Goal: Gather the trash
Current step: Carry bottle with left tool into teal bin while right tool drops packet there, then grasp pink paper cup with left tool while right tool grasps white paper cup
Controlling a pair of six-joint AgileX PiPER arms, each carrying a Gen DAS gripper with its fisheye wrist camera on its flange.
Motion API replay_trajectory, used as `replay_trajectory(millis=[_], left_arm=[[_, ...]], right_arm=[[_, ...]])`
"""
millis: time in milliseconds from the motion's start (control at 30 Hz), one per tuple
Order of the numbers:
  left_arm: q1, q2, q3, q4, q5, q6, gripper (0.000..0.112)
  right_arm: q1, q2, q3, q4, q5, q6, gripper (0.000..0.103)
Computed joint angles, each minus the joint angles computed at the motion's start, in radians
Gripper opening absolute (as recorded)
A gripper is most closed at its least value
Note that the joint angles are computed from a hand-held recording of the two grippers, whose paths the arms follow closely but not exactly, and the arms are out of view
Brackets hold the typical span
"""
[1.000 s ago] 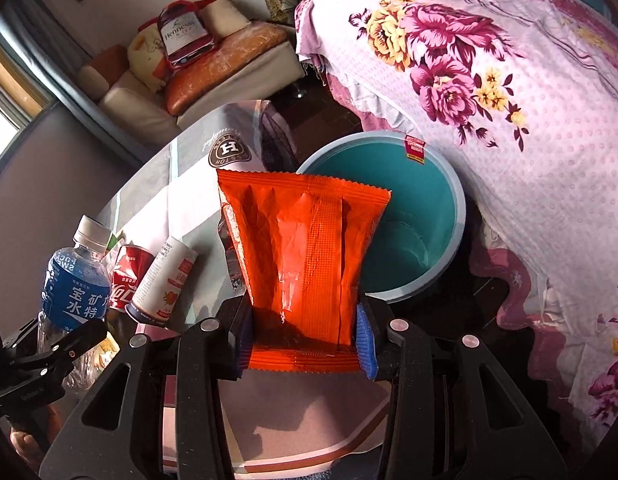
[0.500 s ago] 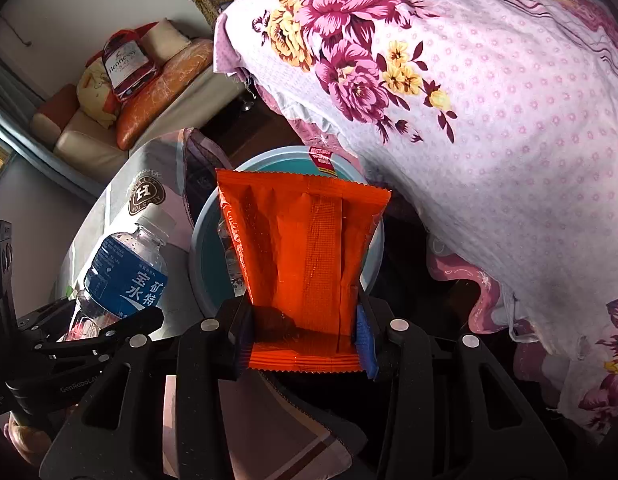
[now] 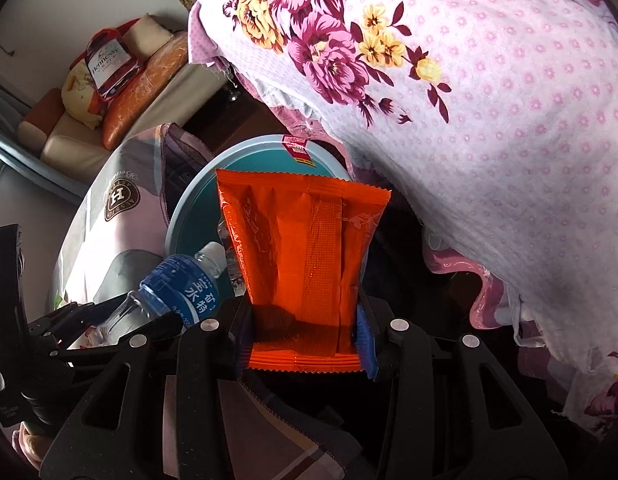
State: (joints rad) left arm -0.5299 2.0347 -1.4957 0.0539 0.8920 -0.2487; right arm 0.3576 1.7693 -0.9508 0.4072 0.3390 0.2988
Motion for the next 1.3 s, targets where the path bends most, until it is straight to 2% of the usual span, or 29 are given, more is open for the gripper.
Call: replay_trajectory(millis=[233,467,500,567,633,733,1000,1100,1300], left_arm=[[0.022,-0.029,0.044,-0.022,-0.019,0.003,0.084],[0.039,-0.163,0.168,-0.003,-0.066,-0.019,0.092],[0.045,-0.184,0.186,-0.007,-0.073,-0.018,0.093],[0.063,-0.225,0.224,-0.027,-0.082,-0.004,0.093],[0.079,-0.265,0.263,-0.039,-0.089,0.002,0.094],[0.100,-0.324,0.323,-0.044,-0.102,-0.005,0.094],[0.136,-0.476,0.465,-0.060,-0.130,-0.001,0.094],[0.160,-0.540,0.527,-0.078,-0.141,0.008,0.094],[0.202,-0.675,0.635,-0.085,-0.151,0.024,0.094]], right_arm=[[0.004,0.027,-0.025,-0.014,0.016,0.009,0.040],[0.023,0.064,-0.093,-0.073,0.054,0.055,0.042],[0.029,0.073,-0.109,-0.082,0.067,0.063,0.044],[0.043,0.085,-0.133,-0.094,0.080,0.075,0.054],[0.062,0.088,-0.155,-0.118,0.095,0.097,0.068],[0.094,0.081,-0.180,-0.189,0.114,0.170,0.073],[0.173,0.015,-0.183,-0.348,0.185,0.347,0.077],[0.201,-0.017,-0.170,-0.368,0.207,0.380,0.083],[0.282,-0.066,-0.167,-0.436,0.259,0.474,0.083]])
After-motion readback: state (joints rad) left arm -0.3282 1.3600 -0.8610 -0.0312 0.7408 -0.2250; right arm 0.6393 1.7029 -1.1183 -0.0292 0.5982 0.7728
